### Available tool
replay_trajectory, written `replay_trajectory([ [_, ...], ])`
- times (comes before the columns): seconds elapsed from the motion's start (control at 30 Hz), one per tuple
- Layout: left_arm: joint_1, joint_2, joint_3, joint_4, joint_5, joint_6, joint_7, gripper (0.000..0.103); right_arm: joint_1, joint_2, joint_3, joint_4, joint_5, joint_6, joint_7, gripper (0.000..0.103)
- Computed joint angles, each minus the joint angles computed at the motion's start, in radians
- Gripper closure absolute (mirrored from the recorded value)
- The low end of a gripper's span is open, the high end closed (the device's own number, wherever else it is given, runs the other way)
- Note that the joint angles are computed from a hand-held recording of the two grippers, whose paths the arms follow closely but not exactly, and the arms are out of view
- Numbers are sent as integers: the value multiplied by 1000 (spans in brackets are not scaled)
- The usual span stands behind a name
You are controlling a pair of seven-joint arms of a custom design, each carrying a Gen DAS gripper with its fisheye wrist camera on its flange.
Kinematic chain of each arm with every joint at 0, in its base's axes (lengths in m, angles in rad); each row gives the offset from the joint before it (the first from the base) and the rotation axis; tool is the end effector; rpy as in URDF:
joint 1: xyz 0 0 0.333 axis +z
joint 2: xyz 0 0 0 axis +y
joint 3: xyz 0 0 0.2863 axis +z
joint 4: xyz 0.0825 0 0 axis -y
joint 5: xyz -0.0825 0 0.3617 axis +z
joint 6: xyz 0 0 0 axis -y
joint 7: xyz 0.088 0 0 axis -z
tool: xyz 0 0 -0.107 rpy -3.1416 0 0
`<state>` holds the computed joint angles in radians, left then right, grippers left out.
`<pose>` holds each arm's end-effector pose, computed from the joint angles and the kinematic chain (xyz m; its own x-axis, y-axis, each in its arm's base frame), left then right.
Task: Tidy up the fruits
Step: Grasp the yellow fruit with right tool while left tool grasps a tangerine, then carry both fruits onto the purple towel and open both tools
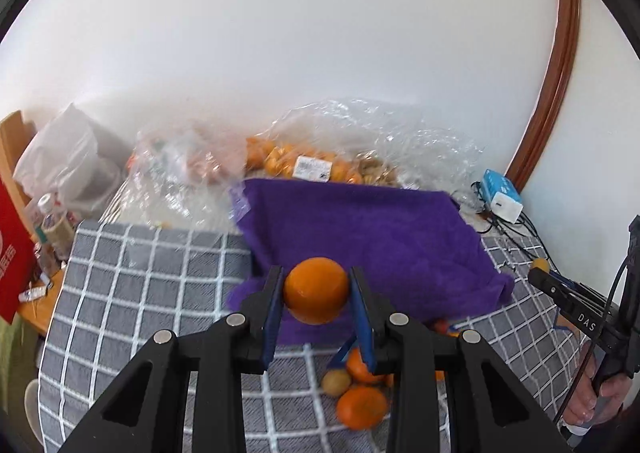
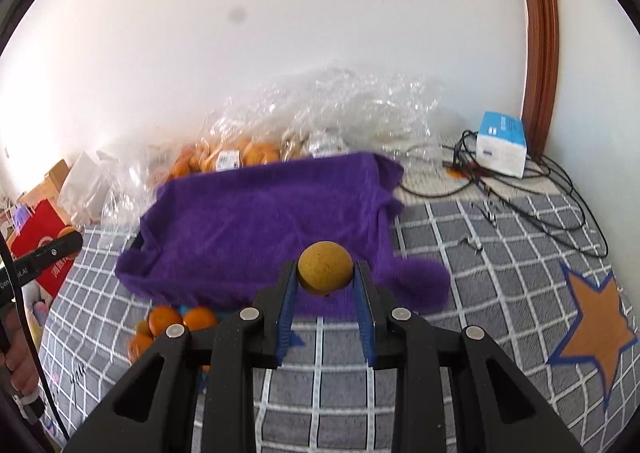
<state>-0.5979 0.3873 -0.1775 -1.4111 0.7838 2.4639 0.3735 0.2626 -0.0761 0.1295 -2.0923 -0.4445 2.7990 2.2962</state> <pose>0.5074 -0.4671 0.5389 -0.0729 -0.9823 0.1723 -0.6506 -0.0842 -0.7548 0.5077 0.2336 0.5249 0.0784 -0.9905 -0.1133 -0.6873 0.0286 -0.7258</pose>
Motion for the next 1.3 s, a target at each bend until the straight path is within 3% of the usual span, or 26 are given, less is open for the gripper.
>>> replay_trajectory([
  [0.23,-16,138,5,215,-77,-44,132,73,23,93,-25,133,-8,-23,-20,75],
  [0.6,-65,377,77,560,-210,-101,289,72,101,277,-104,329,85,-17,-125,75],
  [0.9,-56,454,98,598,-277,-93,318,72,140,392,-157,402,171,-16,-201,75],
  [1.3,-53,503,106,625,-310,-91,333,72,160,419,-195,384,217,-1,-222,75],
])
